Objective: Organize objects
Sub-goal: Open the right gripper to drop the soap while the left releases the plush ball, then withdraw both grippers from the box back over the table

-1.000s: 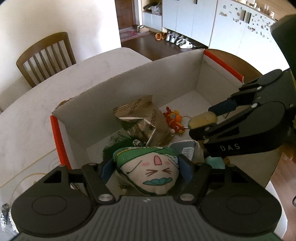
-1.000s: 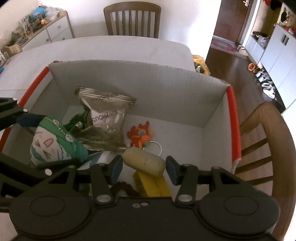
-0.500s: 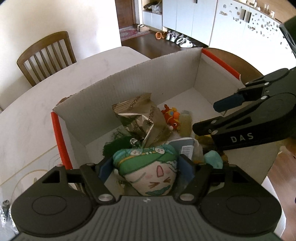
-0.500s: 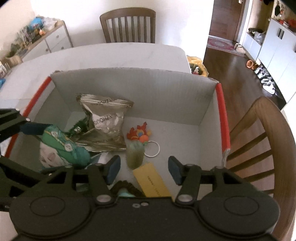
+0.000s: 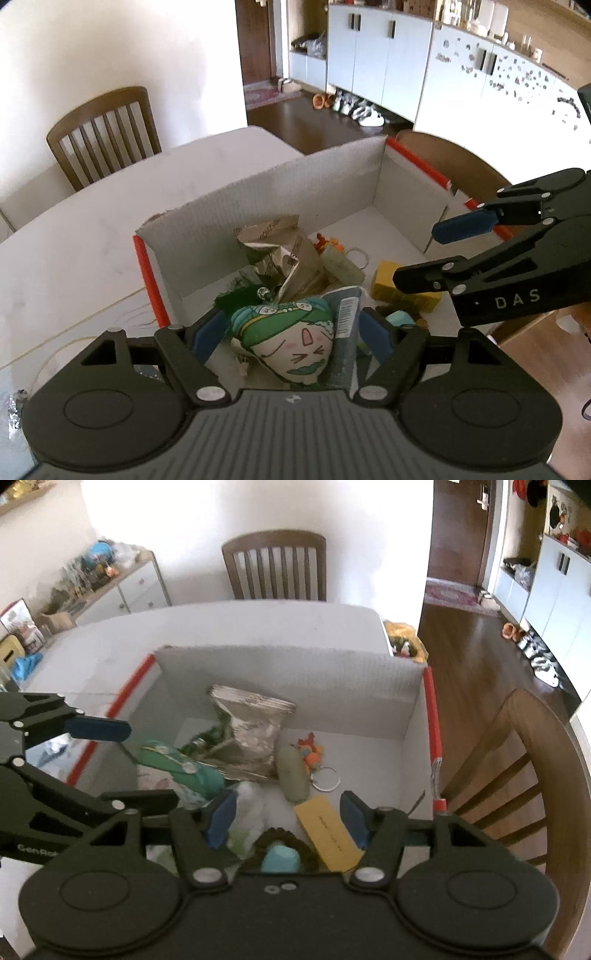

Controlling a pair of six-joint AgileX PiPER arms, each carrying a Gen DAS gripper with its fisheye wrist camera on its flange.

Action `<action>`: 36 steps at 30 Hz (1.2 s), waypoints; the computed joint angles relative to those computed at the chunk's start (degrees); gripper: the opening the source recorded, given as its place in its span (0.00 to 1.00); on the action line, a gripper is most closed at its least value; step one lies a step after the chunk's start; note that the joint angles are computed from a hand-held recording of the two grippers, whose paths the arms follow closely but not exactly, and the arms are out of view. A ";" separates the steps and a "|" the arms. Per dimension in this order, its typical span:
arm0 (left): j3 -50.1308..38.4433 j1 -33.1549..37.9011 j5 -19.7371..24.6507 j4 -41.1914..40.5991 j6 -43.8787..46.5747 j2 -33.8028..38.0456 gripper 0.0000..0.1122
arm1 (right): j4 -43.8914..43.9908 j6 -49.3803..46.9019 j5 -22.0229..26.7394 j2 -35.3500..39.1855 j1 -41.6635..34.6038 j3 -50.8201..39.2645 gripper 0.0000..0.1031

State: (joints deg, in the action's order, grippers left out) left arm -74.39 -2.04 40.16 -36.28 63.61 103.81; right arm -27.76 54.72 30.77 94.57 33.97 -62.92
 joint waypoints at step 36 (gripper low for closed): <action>-8.38 30.38 24.69 -18.58 16.40 -3.40 0.87 | -24.54 30.51 16.48 6.32 23.70 -20.06 0.89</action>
State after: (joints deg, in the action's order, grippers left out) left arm -82.77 28.34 64.85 -54.86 80.01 100.40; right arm -52.29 85.23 47.25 100.89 57.66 -82.98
